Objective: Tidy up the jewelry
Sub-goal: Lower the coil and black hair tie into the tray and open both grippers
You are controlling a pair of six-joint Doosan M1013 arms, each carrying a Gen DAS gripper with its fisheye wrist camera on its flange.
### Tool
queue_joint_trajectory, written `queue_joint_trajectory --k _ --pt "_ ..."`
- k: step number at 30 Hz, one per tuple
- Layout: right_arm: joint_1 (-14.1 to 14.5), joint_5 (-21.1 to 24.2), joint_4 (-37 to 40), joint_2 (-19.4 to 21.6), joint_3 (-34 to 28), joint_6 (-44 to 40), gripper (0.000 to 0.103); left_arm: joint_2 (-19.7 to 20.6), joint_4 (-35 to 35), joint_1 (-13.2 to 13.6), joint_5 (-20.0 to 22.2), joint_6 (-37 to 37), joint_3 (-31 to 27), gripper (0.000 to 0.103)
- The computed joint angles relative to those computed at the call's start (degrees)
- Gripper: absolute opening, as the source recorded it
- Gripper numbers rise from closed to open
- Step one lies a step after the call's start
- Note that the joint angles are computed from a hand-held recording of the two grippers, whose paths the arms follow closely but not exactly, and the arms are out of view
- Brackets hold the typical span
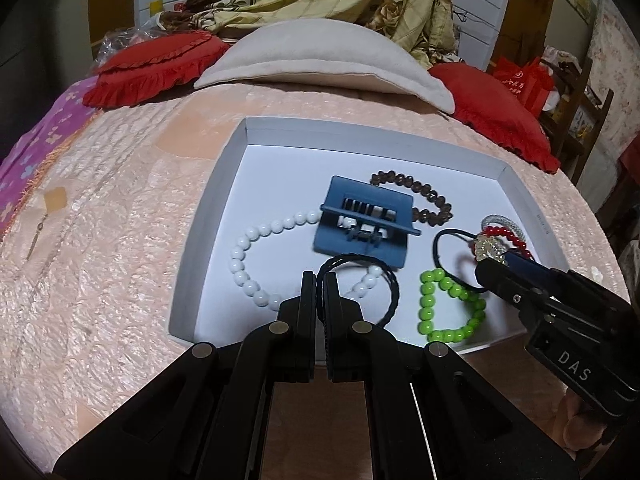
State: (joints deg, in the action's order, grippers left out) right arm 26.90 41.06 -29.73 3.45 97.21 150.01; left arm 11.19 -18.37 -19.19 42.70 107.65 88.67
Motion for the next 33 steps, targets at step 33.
queue_joint_trajectory --k 33 --pt "-0.8 0.7 0.5 -5.0 4.6 5.1 0.047 -2.3 5.0 1.2 -1.9 -2.3 2.9 0.034"
